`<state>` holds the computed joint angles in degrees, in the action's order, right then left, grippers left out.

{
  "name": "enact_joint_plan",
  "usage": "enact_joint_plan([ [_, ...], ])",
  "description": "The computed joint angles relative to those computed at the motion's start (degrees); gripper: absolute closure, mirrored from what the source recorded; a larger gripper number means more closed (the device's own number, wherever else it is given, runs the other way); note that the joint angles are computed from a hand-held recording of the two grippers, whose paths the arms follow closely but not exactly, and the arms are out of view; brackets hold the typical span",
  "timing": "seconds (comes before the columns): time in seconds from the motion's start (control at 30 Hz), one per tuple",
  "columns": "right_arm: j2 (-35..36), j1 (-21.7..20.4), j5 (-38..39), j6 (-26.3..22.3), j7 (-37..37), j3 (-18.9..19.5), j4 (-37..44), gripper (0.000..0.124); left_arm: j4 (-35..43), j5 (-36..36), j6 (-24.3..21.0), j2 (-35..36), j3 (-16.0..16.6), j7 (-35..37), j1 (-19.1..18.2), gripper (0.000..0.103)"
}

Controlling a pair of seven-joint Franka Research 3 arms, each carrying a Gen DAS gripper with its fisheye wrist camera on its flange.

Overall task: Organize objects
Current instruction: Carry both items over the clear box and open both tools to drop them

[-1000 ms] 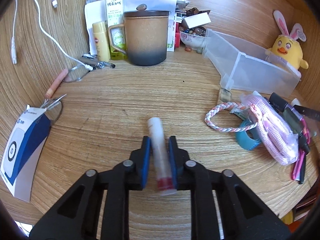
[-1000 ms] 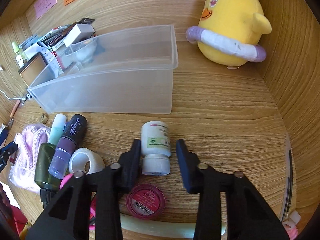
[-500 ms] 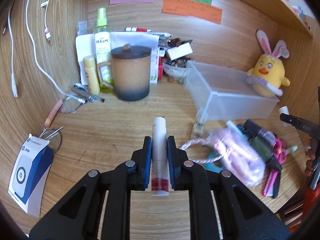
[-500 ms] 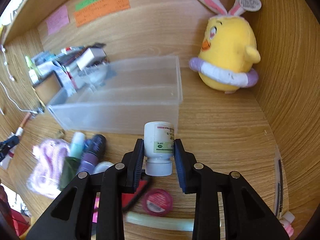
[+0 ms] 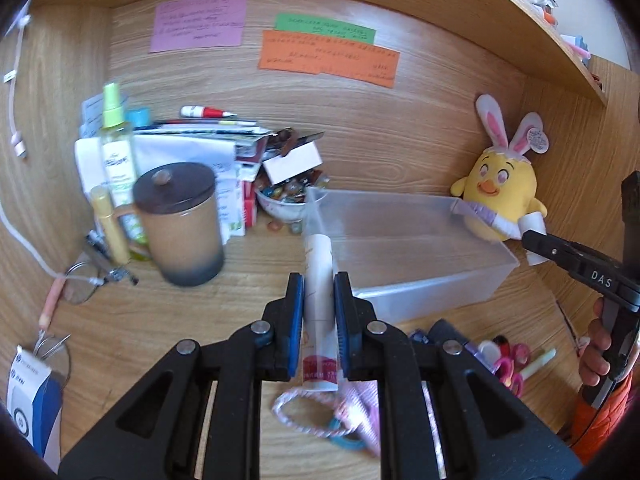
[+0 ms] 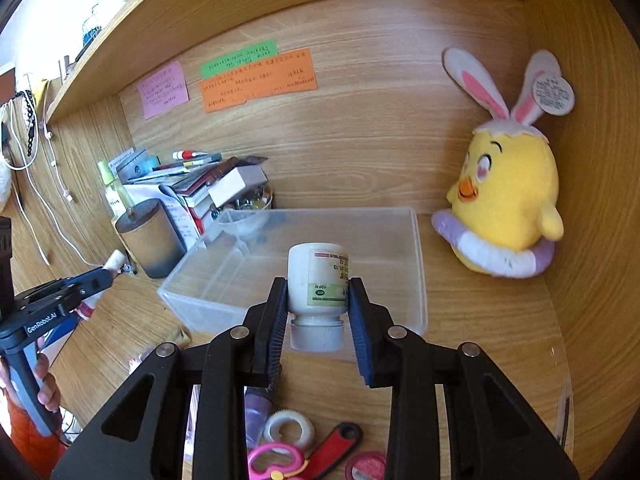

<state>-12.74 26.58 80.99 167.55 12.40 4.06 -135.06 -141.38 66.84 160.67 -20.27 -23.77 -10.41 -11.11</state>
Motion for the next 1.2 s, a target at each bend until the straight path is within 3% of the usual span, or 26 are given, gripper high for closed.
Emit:
enact_joint_plan([
  [0.23, 4.4, -0.5, -6.3, 2.7, 5.1, 1.0, 5.0, 0.097, 7.6, 0.9, 4.9, 8.4, 2.4, 2.5, 0.4, 0.089],
  [0.33, 7.0, -1.5, -12.7, 0.6, 11.0, 0.9, 7.3, 0.097, 10.6, -3.0, 5.3, 12.2, 4.0, 7.5, -1.0, 0.089],
  [0.47, 10.8, -3.2, -21.1, -2.7, 18.1, 1.3, 10.1, 0.097, 14.1, -6.8, 2.0, 15.8, 5.2, 11.9, -3.0, 0.089],
  [0.63, 14.2, -3.9, -31.0, -0.8, 25.0, 2.7, 10.8, 0.097, 16.7, -10.5, 0.9, 18.9, 7.0, 15.9, -4.6, 0.089],
  [0.9, 18.6, -4.7, -45.9, -0.7, 36.6, 3.2, 12.4, 0.097, 22.0, -16.1, -5.0, 24.3, 8.5, 24.2, -7.7, 0.089],
  [1.1, 20.1, -5.3, -50.8, -1.5, 39.8, 3.9, 13.2, 0.097, 24.2, -19.7, -6.7, 27.3, 9.5, 29.0, -9.3, 0.089],
  [1.2, 20.3, -5.4, -51.8, -1.1, 40.7, 4.2, 13.1, 0.097, 24.3, -22.1, -5.5, 28.0, 9.9, 31.4, -9.5, 0.089],
])
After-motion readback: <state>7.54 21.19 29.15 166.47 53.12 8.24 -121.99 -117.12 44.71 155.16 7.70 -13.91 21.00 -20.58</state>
